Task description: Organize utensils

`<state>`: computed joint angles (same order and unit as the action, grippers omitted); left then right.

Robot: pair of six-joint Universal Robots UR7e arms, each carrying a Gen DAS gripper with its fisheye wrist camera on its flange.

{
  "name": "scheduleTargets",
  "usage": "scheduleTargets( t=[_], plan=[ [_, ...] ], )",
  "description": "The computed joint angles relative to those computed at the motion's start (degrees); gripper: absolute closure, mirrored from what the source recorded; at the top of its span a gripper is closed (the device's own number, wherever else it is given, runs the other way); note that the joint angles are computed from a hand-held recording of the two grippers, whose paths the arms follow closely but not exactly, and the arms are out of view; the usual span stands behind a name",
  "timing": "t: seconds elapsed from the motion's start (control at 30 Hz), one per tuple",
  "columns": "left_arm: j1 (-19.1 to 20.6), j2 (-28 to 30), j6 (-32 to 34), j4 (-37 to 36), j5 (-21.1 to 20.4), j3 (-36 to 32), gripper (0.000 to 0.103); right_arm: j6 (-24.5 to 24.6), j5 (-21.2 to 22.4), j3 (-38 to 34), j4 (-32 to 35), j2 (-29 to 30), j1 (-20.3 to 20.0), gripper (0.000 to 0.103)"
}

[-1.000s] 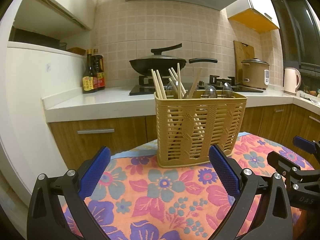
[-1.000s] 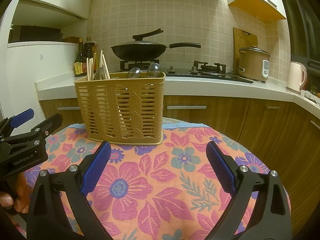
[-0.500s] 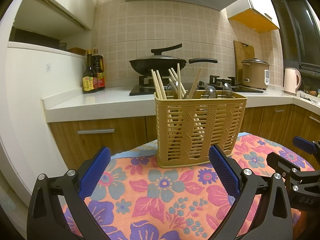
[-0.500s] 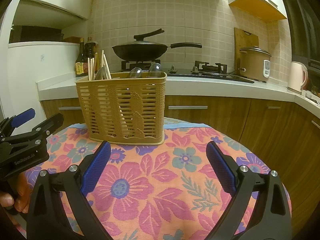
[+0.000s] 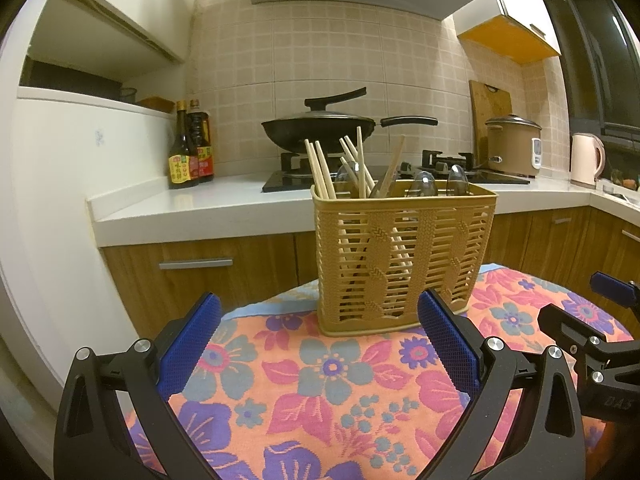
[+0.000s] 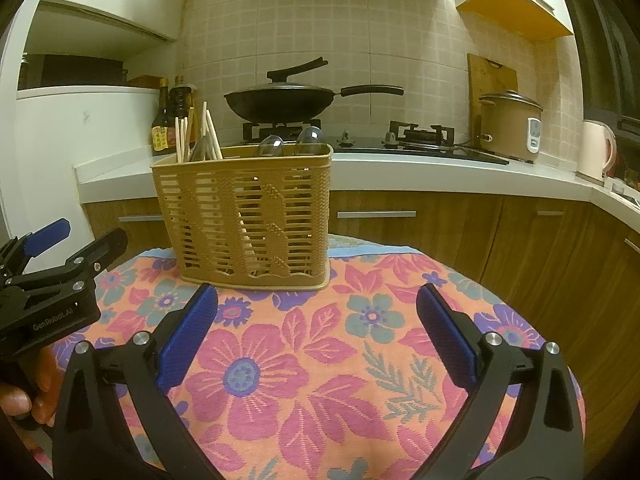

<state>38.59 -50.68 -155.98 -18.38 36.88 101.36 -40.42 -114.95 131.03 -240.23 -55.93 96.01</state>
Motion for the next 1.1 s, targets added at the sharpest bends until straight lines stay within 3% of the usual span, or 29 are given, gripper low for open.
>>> scheduleTargets(
  t=[0.93,1.1],
  plan=[
    [-0.35,-0.89,1.44,-2.86,-0.82,1.24,0.007,0.32,0.28,0.01,1.10,-0.24,-0.19,0.008],
    [0.47,-0.54,-3.72,3.68,1.15,-1.07,0.007,0.11,0.23,0.05,1.08,-0.27,-0.22,0.008]
  ],
)
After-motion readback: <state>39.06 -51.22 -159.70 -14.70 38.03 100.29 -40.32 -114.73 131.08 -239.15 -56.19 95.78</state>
